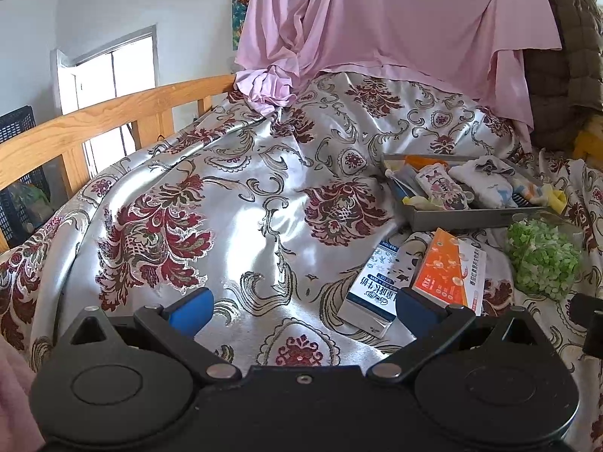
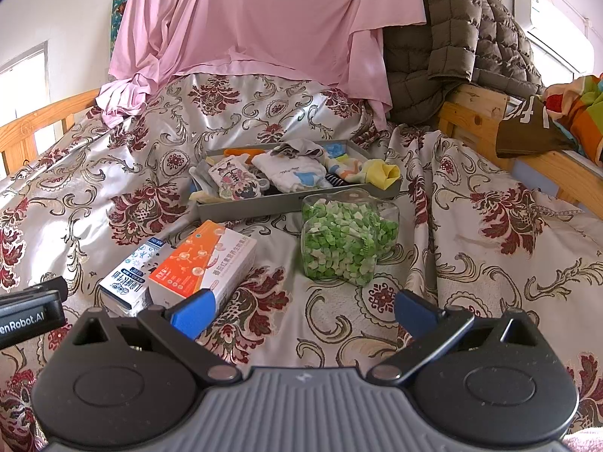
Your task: Organize soft objects
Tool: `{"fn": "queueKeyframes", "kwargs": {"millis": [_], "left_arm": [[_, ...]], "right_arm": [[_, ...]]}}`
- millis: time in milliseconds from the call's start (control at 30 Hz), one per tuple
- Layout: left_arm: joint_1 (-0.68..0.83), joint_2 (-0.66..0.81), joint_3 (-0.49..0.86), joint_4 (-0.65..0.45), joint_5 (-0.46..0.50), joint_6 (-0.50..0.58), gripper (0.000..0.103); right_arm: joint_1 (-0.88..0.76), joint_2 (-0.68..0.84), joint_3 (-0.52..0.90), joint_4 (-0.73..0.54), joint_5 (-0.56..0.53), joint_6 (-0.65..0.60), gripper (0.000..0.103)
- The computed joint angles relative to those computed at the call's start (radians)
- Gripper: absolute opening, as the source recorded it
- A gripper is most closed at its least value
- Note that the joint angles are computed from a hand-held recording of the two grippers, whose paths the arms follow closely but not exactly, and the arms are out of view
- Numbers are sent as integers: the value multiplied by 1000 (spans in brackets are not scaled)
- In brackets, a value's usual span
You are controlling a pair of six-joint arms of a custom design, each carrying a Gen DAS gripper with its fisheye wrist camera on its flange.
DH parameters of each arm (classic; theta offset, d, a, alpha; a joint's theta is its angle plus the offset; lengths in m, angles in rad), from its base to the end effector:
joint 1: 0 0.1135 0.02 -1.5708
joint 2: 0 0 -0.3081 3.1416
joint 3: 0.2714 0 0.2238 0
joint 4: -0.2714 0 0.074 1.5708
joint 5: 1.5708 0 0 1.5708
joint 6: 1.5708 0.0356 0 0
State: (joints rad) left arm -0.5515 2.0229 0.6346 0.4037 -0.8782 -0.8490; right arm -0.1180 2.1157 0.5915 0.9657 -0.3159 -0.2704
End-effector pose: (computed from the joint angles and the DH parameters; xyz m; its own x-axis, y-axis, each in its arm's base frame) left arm 0.2752 -0.1371 0.1089 -0.4478 -0.2873 -0.8467 -0.5511 0.8344 0.0084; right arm 0.3401 -0.0292 0.1073 -0.4671 -0.2003 -0.8612 -0.2848 0.9562 -0.0679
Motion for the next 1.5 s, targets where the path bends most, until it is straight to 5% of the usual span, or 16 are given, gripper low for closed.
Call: {"fn": "queueKeyframes", "kwargs": {"millis": [1500], "left_arm": [[2, 3, -1, -5, 17, 6, 102]], "right_arm": [[4, -7, 2, -13, 5, 0, 103]]}}
